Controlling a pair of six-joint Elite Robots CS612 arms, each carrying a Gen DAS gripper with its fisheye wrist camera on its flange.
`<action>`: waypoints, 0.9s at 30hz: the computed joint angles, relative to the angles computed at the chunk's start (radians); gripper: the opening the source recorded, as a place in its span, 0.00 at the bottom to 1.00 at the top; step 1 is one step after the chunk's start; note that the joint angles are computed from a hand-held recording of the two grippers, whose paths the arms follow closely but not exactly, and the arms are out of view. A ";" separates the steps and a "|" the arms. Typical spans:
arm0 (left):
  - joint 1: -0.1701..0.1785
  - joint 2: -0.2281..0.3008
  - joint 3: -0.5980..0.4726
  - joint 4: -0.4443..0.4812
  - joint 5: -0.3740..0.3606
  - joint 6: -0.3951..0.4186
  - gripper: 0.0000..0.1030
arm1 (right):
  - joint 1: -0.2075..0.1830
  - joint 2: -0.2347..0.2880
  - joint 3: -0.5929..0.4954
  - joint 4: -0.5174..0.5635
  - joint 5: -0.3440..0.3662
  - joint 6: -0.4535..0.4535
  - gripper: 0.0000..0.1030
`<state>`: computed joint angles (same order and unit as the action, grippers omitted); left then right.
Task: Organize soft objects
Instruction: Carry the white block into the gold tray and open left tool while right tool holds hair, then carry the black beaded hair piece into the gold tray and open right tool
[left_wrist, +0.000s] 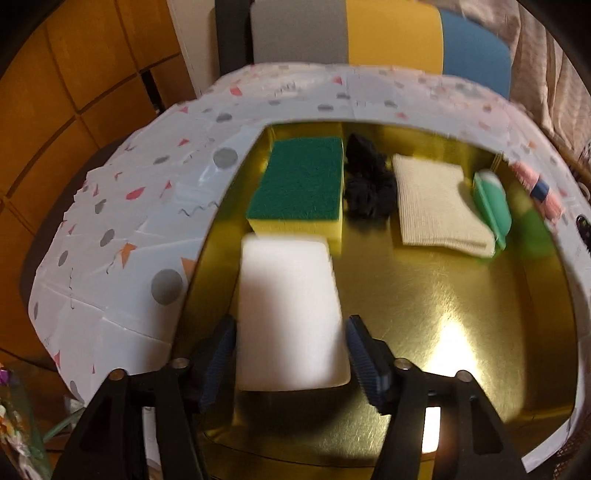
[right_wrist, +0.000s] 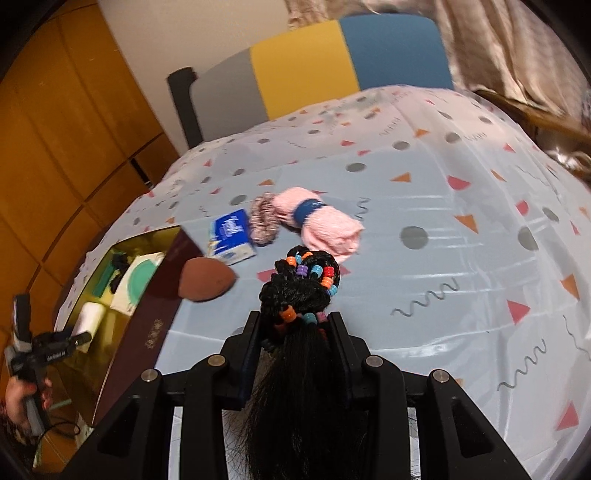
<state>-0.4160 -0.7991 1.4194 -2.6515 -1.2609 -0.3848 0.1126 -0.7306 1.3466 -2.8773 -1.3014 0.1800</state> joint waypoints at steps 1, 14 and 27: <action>0.003 -0.004 0.014 -0.042 -0.015 0.001 0.74 | 0.002 -0.001 0.003 -0.010 0.011 -0.007 0.34; 0.024 -0.054 0.122 -0.229 -0.152 -0.196 0.78 | 0.043 -0.025 0.039 -0.063 0.129 0.043 0.35; -0.007 -0.087 0.176 -0.275 -0.146 -0.148 0.78 | 0.120 -0.001 -0.057 0.045 0.219 -0.008 0.34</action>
<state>-0.4226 -0.8860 1.5952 -2.9270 -1.4066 -0.5325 0.2327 -0.7320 1.2897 -2.8324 -1.0821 0.1722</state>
